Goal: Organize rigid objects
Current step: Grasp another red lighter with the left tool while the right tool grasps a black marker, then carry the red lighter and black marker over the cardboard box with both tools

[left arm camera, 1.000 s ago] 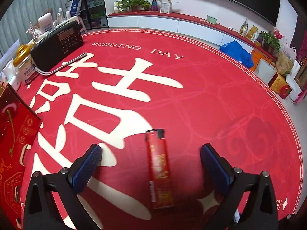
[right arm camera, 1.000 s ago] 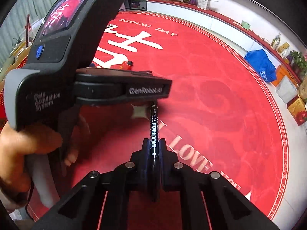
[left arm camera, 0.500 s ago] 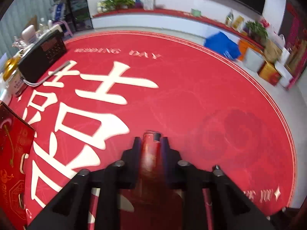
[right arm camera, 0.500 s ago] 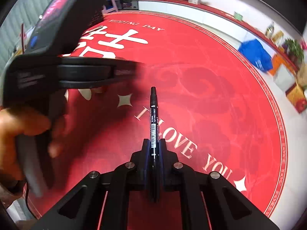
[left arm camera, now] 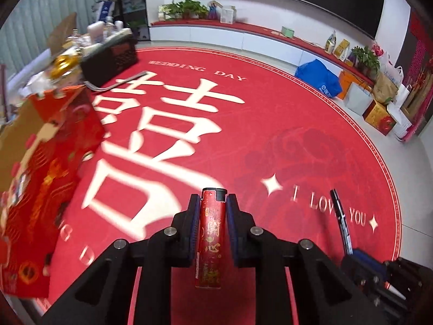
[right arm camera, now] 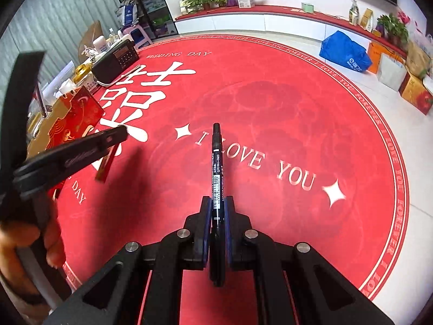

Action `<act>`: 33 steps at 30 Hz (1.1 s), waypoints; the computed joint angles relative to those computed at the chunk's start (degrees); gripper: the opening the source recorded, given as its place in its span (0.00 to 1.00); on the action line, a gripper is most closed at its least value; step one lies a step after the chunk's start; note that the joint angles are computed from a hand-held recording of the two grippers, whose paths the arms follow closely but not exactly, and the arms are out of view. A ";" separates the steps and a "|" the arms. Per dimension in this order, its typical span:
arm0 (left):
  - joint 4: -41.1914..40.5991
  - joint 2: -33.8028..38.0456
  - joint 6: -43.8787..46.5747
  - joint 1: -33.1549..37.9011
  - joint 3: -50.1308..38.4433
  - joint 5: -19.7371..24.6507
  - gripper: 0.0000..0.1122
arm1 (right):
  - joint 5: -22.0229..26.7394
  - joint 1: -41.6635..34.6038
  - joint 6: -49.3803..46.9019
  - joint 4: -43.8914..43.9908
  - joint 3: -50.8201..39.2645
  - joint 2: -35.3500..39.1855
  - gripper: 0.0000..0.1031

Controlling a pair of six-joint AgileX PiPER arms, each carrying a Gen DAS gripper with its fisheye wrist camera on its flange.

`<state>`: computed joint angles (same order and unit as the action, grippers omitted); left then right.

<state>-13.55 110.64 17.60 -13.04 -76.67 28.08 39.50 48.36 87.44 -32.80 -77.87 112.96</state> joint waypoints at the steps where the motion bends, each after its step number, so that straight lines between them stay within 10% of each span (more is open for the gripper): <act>1: -1.62 -1.82 1.71 0.62 2.66 -1.05 0.18 | 0.37 0.59 0.81 -0.28 -0.21 0.03 0.10; 15: -25.85 -16.55 27.56 10.01 24.31 -9.02 0.18 | 2.58 9.71 11.84 -4.44 -2.28 3.01 0.10; 23: -39.66 -14.25 40.97 18.91 22.84 -0.77 0.18 | 5.49 11.43 14.32 -5.55 -2.70 2.73 0.10; 33: -42.80 -16.02 45.97 21.04 24.51 -1.47 0.18 | 6.48 11.24 12.67 -5.33 -5.91 4.26 0.10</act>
<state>-56.35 94.63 63.58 8.00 -52.16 26.61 45.98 59.61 100.12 -38.13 -83.78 117.22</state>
